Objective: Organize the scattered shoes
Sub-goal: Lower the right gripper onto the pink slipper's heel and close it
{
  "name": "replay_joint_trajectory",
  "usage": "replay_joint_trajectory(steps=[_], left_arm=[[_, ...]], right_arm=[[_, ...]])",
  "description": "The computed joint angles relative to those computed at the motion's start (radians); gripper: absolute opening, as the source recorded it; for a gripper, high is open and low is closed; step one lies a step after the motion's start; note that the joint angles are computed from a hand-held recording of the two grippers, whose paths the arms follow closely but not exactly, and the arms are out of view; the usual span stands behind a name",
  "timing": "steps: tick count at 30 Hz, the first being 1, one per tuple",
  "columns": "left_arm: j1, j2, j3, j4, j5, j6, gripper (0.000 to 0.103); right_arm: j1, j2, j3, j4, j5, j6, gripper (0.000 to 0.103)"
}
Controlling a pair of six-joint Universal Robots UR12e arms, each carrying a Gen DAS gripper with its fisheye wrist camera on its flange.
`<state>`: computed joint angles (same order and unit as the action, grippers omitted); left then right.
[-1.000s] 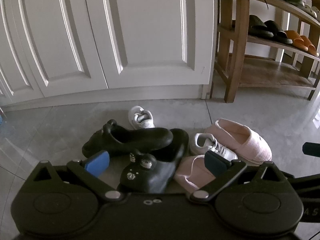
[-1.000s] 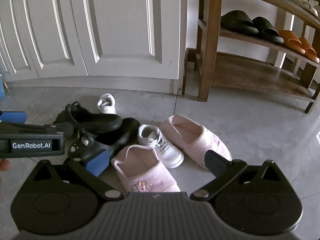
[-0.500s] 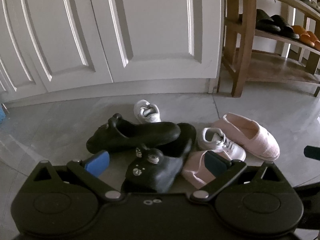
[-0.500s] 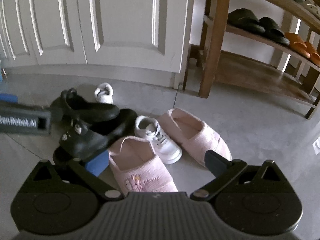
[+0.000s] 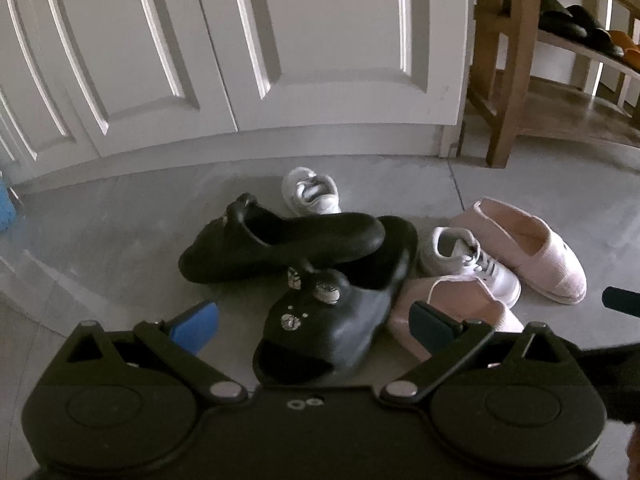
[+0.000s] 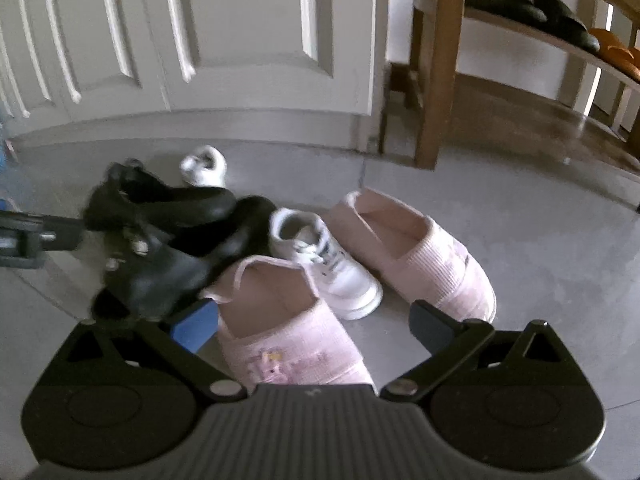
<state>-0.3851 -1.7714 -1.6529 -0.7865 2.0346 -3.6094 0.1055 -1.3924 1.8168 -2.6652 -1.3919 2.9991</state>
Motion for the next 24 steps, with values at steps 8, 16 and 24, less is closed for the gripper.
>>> replay_joint_trajectory(steps=[8,16,24], left_arm=[[0.006,0.002,-0.007,-0.012,-0.022,0.018,0.102],[0.014,0.004,-0.012,-0.016,-0.041,0.021,0.102],[0.014,0.004,-0.010,-0.017,-0.047,0.020,0.102]], right_arm=[[0.031,0.098,-0.093,0.143,-0.096,-0.035,0.085],[0.030,0.147,-0.143,0.249,-0.089,-0.015,0.070],[0.019,0.142,-0.148,0.306,-0.048,-0.003,0.026]])
